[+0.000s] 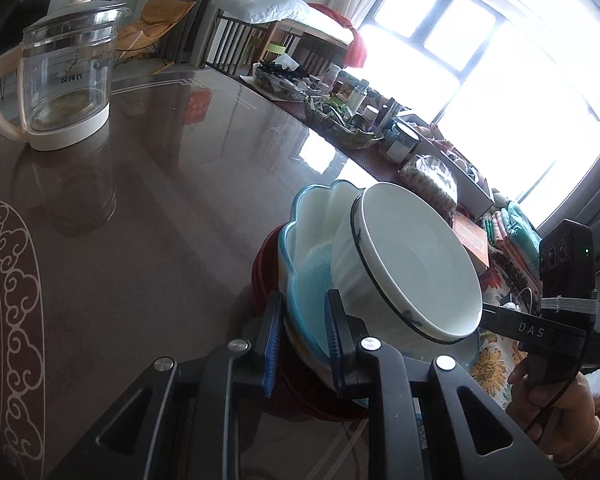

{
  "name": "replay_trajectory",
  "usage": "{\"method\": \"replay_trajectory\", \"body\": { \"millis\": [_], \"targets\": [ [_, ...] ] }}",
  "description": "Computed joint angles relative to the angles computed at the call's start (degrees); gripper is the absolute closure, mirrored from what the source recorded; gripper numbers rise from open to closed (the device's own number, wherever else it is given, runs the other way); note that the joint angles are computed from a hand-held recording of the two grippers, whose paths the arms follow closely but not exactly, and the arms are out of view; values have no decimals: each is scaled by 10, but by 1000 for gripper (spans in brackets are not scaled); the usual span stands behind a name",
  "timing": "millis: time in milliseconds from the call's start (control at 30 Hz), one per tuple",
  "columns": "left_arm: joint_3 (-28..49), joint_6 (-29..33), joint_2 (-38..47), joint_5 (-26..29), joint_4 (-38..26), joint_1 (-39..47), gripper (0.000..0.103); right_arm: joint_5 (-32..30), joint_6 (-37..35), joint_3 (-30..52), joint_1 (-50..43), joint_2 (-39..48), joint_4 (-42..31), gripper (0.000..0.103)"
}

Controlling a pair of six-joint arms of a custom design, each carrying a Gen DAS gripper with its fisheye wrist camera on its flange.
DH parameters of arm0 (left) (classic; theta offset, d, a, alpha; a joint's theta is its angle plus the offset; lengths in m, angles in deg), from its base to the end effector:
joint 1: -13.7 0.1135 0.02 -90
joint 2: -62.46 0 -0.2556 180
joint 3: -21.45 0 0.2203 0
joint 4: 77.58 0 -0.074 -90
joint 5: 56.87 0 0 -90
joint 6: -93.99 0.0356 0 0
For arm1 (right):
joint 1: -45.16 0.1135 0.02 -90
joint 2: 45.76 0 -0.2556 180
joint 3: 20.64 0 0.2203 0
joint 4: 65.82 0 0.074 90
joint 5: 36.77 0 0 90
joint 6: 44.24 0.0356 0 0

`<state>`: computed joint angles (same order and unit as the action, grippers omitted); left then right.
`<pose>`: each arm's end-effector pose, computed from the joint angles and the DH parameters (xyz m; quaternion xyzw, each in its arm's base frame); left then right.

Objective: Organize plates and bowls

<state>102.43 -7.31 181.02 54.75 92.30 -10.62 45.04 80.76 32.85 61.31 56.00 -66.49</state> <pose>0.3490 -0.1721 0.1244 0.1711 0.9025 -0.2749 0.2839 0.2776 0.0857 0.1170 0.1283 0.9256 0.2113 0.2867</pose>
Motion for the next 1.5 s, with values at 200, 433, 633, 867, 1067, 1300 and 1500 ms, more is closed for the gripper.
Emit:
{"method": "replay_trajectory", "body": {
  "millis": [200, 433, 633, 867, 1067, 1300, 1500],
  "targets": [
    [-8, 11, -29, -13, -8, -1, 83, -13, 0, 4, -20, -7, -4, 71],
    [-29, -4, -75, -49, -10, 14, 38, -17, 18, -21, -46, -49, 10, 48],
    [-103, 15, -168, -137, 8, 17, 17, 20, 31, -29, -25, -111, -26, 42],
    [-194, 33, -335, -274, -40, -10, 3, 148, 57, -33, 60, -238, -135, 34],
    [-208, 2, -478, -391, -234, -78, 3, 333, 191, 37, 252, -319, -410, 34],
    [-185, -152, -635, -482, -467, -285, 3, 474, 557, 197, 590, -282, -754, 28],
    [-133, -310, -611, -602, -597, -439, 3, 533, 734, 350, 739, -138, -959, 28]
  ]
}}
